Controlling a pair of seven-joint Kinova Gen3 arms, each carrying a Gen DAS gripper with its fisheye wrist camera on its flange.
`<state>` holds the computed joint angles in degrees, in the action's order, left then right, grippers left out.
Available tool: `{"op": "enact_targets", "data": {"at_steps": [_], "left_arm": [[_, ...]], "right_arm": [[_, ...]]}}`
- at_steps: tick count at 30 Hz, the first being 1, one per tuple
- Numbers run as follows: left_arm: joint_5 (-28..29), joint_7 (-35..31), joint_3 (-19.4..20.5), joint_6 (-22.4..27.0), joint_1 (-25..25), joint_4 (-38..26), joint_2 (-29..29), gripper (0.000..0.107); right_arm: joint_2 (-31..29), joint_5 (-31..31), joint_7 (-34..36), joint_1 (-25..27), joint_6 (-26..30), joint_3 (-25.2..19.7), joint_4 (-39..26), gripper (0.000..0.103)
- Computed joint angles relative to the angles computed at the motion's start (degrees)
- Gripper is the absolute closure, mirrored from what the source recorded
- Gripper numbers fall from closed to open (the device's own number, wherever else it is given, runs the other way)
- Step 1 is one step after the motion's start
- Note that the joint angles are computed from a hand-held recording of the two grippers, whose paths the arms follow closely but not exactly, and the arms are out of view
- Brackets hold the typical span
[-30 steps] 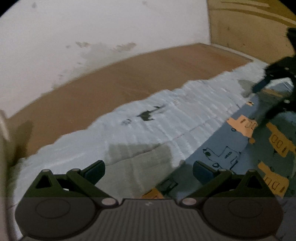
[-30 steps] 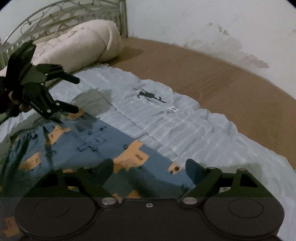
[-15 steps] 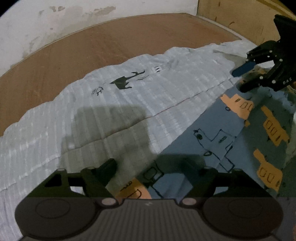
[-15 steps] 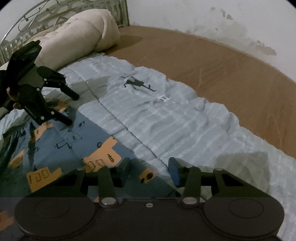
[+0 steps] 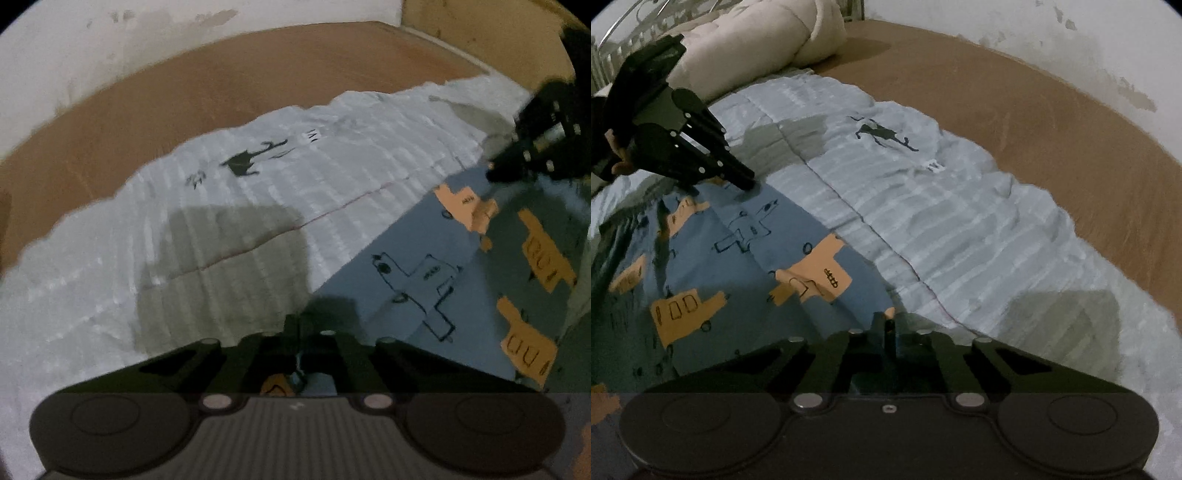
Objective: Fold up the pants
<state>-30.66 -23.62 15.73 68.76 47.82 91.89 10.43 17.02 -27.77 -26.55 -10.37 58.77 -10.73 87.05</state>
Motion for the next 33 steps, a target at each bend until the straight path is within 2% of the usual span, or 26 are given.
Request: {"op": "enact_targets", "data": {"at_steps": [5,8,11,15,19,21,22,23,24,26,27,28,30,33], "left_arm": [[-5.8,8.0,-0.8,8.6,4.8,-4.8,3.2,0.107],[-7.8,11.1,-1.4,9.7,5.9,-5.3,3.3,0.107],[-11.5,15.1,-1.7,10.5,7.3,-4.4,3.2,0.107],[-11.2,16.0,-1.5,8.7,6.0,-3.2,3.5,0.107],[-10.0,14.8,-1.4,6.5,5.3,-1.9,3.4,0.107],[-9.1,13.8,-1.3,5.2,4.6,-1.4,2.7,0.105],[-8.7,13.1,-1.3,5.3,4.2,-1.4,2.5,0.099],[-8.6,12.5,-1.1,5.7,4.2,-1.6,2.4,0.098],[-8.3,11.5,-1.0,5.8,3.9,-1.8,2.4,0.097],[-7.7,8.8,-0.7,6.5,3.6,-2.1,2.1,0.088],[-7.9,8.3,-0.6,7.4,3.9,-2.2,2.2,0.081],[-8.2,8.2,-0.5,8.4,4.2,-2.4,2.4,0.078],[-7.5,7.9,-0.8,9.1,3.9,-2.3,2.2,0.078],[-5.0,8.2,-1.2,7.1,1.8,-0.7,0.9,0.078]], "right_arm": [[-4.5,-1.9,3.6,-0.2,-8.0,-0.7,5.4,0.102],[-6.3,-3.1,4.8,-0.9,-12.7,-0.7,7.8,0.103],[-7.4,-1.7,4.7,-2.3,-17.9,-1.1,9.9,0.103],[-6.8,2.2,-0.2,-5.5,-23.9,-0.5,12.1,0.103],[-5.7,3.5,-1.9,-5.3,-24.3,-1.4,12.4,0.1],[-5.6,2.2,-1.6,-4.2,-22.7,-1.8,11.5,0.093],[-5.3,1.1,-1.3,-3.5,-21.6,-1.9,10.8,0.086],[-5.0,0.1,-1.0,-2.8,-20.2,-1.9,10.1,0.082],[-4.6,-1.4,-0.3,-1.8,-18.7,-2.1,9.4,0.081],[-3.6,-3.9,-0.2,-0.6,-16.1,-1.9,8.2,0.072],[-3.2,-4.4,-0.7,-0.4,-15.4,-1.7,7.8,0.07],[-2.7,-4.7,-1.7,-0.4,-15.0,-1.4,7.5,0.069],[-2.0,-5.5,-3.0,-0.1,-14.8,-1.3,7.4,0.068],[-1.1,-7.0,-3.5,0.9,-13.9,-1.5,7.1,0.067]]}}
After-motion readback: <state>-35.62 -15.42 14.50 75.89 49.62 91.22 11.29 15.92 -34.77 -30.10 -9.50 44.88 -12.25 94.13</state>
